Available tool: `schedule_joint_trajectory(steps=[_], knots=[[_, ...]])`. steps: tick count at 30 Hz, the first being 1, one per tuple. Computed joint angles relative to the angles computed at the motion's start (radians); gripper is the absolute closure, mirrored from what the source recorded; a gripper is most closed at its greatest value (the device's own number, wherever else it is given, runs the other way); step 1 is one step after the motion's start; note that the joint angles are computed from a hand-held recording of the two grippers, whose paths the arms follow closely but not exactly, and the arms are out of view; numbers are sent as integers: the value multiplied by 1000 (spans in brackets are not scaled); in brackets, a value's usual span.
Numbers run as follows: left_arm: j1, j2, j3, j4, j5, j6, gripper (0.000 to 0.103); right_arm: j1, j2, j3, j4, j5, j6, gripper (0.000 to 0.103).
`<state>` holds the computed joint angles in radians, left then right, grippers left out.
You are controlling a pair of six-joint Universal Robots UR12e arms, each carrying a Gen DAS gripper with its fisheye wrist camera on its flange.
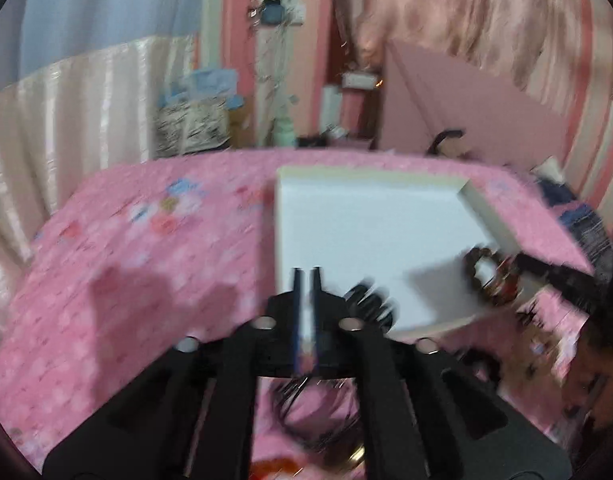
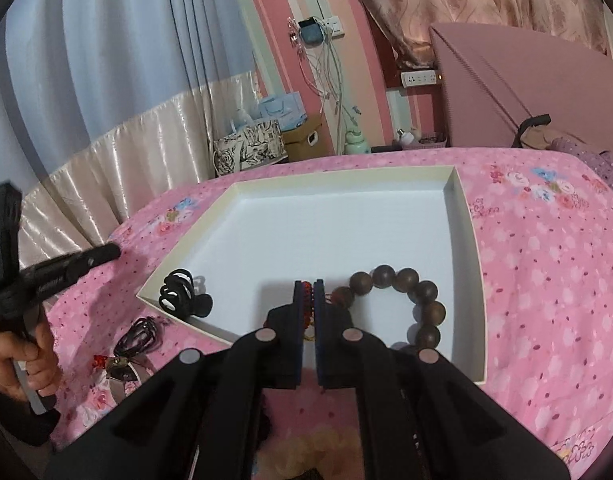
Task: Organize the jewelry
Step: 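Lower both held bracelets into the white tray and open both tools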
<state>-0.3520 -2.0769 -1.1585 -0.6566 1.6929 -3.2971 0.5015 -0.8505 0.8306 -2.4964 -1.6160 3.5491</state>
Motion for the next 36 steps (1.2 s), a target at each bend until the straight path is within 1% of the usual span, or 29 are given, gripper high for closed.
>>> schedule_joint_trajectory(steps=[1,2,3,4,6,8,9,10,11,12,13,14,15,16,17,18,19,21,23,25,27,28,31,34,36], knots=[[1,12,-13,-40,-9,22,57,0,-1,2,-1,-4,1,100],[2,20,-24,-61,-22,32,51,0,-3,6,-6,-5,0,100],[3,29,-37,-86,-33,40,47,-1,-8,15,-14,-5,3,100],[3,32,-42,-122,-33,47,47,-1,-10,18,-17,-6,5,100],[5,32,-51,-149,-10,34,48,-1,-13,24,-26,-7,7,100],[18,26,-54,-194,-58,12,50,-1,-15,26,-31,-6,9,100],[23,17,-46,-218,-80,8,63,-2,-14,24,-32,-5,11,100],[26,13,-48,-214,-102,4,63,-2,-15,25,-35,-3,13,100],[27,12,-53,-191,-109,2,64,-3,-16,27,-35,0,16,100],[27,10,-51,-190,-115,12,79,-4,-16,25,-34,-1,16,100],[29,10,-50,-183,-134,16,100,-5,-17,28,-38,-1,20,100],[26,15,-59,-157,-115,-6,100,-6,-20,33,-44,3,25,100],[21,19,-65,-128,-75,-20,101,-7,-22,37,-51,5,28,100],[22,29,-72,-101,-73,-22,101,-8,-25,43,-66,4,33,100],[24,40,-74,-73,-93,-14,101,-9,-28,49,-85,8,40,99],[20,43,-69,-52,-86,-4,101,-11,-28,50,-93,13,47,99],[15,41,-51,-42,-83,15,101,-13,-29,53,-100,16,57,100],[12,28,-15,-10,-106,22,101,-14,-29,54,-105,17,62,100],[-3,-8,51,-3,-87,27,101,-15,-30,58,-126,22,62,100],[-9,-39,93,4,-105,11,101,-16,-28,60,-136,37,67,100],[-22,-73,129,4,-121,-9,101,-14,-23,52,-111,23,56,100],[-26,-82,130,21,-125,-29,101,-13,-21,47,-102,15,52,100],[-41,-109,141,45,-134,-54,101,-13,-19,43,-88,-15,58,100],[-48,-130,158,30,-142,-50,100,-20,-17,40,-61,-17,85,100],[-45,-134,164,1,-169,-54,100,-20,-13,33,-43,-24,93,100]])
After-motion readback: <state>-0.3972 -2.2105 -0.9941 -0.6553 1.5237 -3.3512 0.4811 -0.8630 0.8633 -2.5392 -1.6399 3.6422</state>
